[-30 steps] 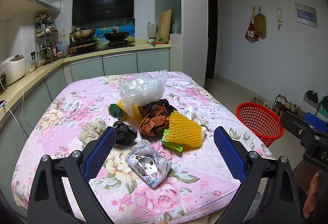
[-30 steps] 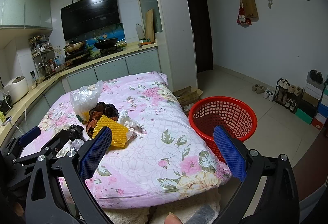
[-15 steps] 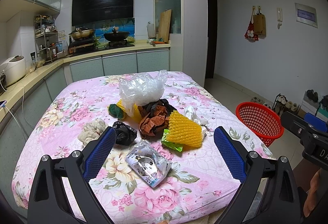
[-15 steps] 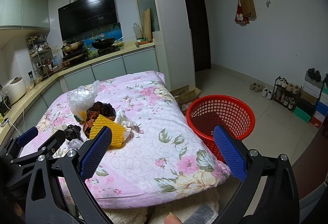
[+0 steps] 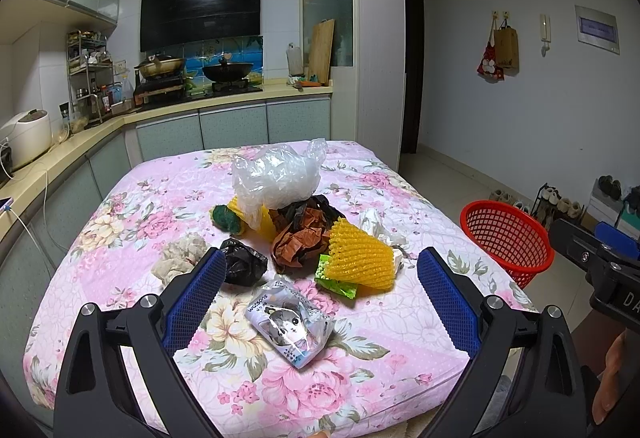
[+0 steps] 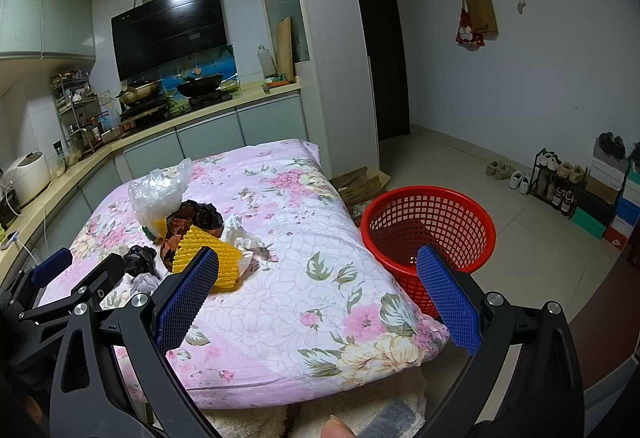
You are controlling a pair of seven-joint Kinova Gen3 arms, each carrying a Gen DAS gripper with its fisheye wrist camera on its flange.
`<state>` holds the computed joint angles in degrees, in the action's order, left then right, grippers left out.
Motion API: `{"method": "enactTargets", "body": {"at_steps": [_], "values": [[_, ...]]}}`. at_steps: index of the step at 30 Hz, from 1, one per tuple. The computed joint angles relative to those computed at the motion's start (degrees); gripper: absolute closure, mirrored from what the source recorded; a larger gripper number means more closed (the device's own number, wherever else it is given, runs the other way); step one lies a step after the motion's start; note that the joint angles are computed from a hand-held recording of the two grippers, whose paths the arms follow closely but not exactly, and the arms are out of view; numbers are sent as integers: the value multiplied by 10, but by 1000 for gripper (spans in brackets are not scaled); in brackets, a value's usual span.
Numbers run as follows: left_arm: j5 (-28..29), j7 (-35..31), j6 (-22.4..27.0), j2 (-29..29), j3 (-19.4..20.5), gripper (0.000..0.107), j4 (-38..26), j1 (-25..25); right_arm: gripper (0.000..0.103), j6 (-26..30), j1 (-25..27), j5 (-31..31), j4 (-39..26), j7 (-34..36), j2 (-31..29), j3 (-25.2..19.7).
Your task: Collect trash
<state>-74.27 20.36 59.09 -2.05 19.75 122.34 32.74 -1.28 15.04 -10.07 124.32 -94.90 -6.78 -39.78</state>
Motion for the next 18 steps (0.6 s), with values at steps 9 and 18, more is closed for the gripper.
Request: {"method": "enactTargets", "body": {"at_steps": [9,18], "values": [[0,0,0,0,0,14,0,0,7,3,7,1,-3,-1,2,-4],[0,1,1,0,0,14,1,1,7,1,-3,2,-1,0,3,6]]}}
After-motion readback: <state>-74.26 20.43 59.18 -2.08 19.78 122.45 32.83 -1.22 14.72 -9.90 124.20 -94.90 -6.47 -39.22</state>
